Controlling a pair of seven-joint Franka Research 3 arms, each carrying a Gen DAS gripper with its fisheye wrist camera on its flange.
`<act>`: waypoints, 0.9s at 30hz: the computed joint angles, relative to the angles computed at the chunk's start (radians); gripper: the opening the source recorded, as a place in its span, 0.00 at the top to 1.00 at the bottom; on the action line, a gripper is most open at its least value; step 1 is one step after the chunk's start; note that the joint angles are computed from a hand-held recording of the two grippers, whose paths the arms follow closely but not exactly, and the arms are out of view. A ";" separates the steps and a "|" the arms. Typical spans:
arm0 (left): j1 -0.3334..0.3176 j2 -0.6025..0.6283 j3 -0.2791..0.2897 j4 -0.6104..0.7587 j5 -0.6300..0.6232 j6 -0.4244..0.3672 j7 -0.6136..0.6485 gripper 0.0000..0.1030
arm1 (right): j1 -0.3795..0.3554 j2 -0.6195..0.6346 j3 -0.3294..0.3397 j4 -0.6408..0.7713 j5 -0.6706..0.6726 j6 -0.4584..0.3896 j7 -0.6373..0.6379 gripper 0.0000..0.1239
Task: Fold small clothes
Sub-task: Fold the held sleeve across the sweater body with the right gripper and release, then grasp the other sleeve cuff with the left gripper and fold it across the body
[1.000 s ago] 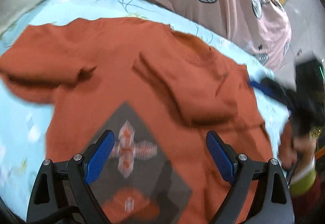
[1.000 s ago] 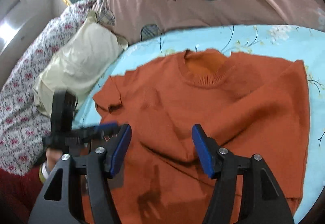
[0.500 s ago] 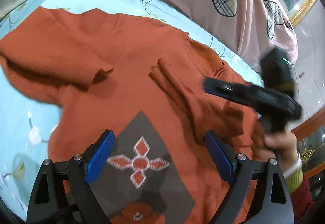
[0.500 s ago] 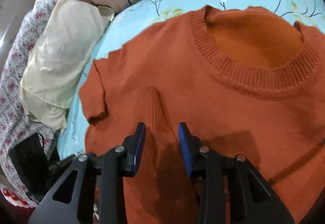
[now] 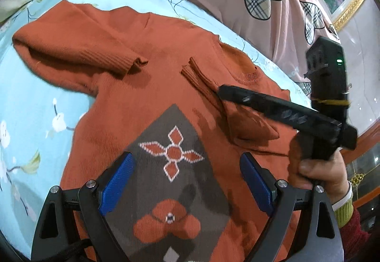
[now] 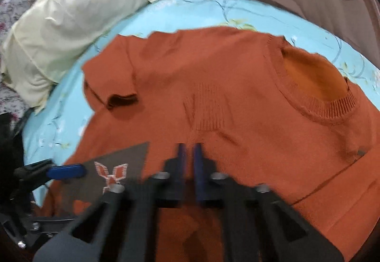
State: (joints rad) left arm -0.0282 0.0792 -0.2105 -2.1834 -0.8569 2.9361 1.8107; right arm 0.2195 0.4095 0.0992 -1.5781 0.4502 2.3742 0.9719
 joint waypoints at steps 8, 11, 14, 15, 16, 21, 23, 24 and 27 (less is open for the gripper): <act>-0.005 -0.043 0.020 -0.035 -0.063 -0.005 0.064 0.12 | -0.211 -0.140 0.145 -0.125 0.743 -0.052 -0.495 0.98; -0.008 -0.061 0.034 -0.043 -0.171 -0.008 0.148 0.12 | -0.157 -0.139 0.103 -0.133 0.634 -0.097 -0.477 0.98; -0.014 -0.078 0.054 -0.059 -0.232 -0.021 0.196 0.12 | -0.093 -0.142 0.048 -0.174 0.465 -0.138 -0.439 0.98; -0.015 -0.085 0.062 -0.066 -0.261 -0.027 0.221 0.12 | -0.081 -0.141 0.030 -0.182 0.408 -0.177 -0.413 0.98; -0.016 -0.089 0.069 -0.068 -0.286 -0.038 0.243 0.12 | -0.076 -0.143 0.017 -0.191 0.374 -0.209 -0.394 0.97; -0.002 -0.064 0.096 -0.033 -0.435 -0.142 0.375 0.12 | -0.103 -0.196 -0.024 -0.261 0.414 -0.243 -0.364 0.97; 0.007 -0.022 0.093 0.007 -0.394 -0.164 0.343 0.12 | -0.121 -0.231 -0.042 -0.290 0.462 -0.228 -0.359 0.97; 0.013 0.003 0.089 0.034 -0.362 -0.176 0.329 0.12 | -0.133 -0.251 -0.053 -0.308 0.490 -0.214 -0.361 0.97; 0.029 0.067 0.068 0.108 -0.255 -0.185 0.282 0.12 | -0.149 -0.307 -0.083 -0.363 0.540 -0.118 -0.337 0.97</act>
